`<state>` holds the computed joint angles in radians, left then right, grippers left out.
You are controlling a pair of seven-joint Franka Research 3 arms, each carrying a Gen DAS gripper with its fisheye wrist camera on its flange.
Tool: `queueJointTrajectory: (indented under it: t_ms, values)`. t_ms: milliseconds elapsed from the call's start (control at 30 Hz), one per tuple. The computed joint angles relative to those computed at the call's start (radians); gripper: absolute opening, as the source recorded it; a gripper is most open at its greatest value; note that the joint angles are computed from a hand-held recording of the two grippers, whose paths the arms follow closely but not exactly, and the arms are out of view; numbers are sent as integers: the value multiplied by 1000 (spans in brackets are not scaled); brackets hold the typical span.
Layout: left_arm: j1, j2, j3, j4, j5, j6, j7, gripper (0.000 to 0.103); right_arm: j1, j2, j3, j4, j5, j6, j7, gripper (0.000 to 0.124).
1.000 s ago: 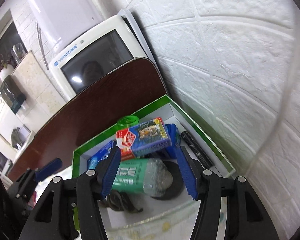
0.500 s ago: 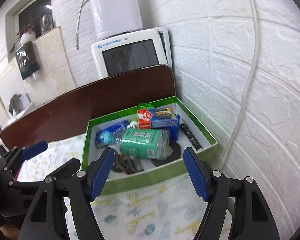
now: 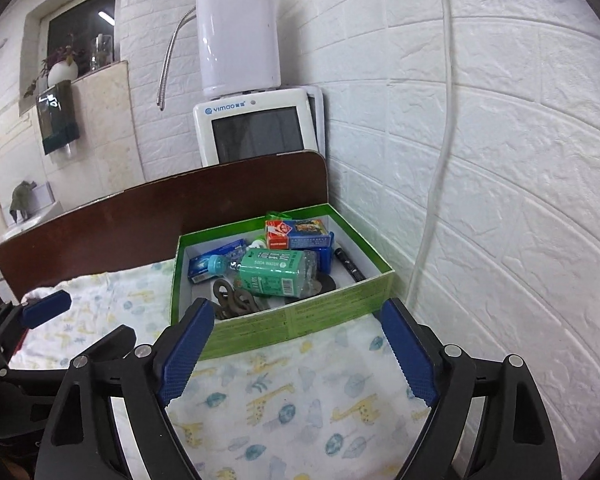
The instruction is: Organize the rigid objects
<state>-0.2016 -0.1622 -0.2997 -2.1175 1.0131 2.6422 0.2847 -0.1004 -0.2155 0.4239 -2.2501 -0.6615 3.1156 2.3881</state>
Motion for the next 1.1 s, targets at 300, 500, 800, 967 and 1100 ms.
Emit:
queueJointTrajectory:
  t_ms: [300, 500, 800, 967, 1100]
  values:
    - [13, -48, -14, -33, 38, -9, -66, 89, 20, -30, -3, -34, 63, -1, -60, 87]
    - [16, -49, -23, -31, 53, -17, -80, 89, 80, -5, -41, -29, 158, -13, -148, 87]
    - [8, -41, -24, -24, 62, -31, -79, 89, 88, -1, -49, -33, 170, -17, -157, 87]
    - [2, -34, -25, -16, 65, -41, -77, 89, 94, 1, -57, -36, 180, -21, -163, 87]
    - [-5, -29, -27, -9, 72, -52, -82, 89, 102, 2, -63, -37, 186, -23, -170, 87]
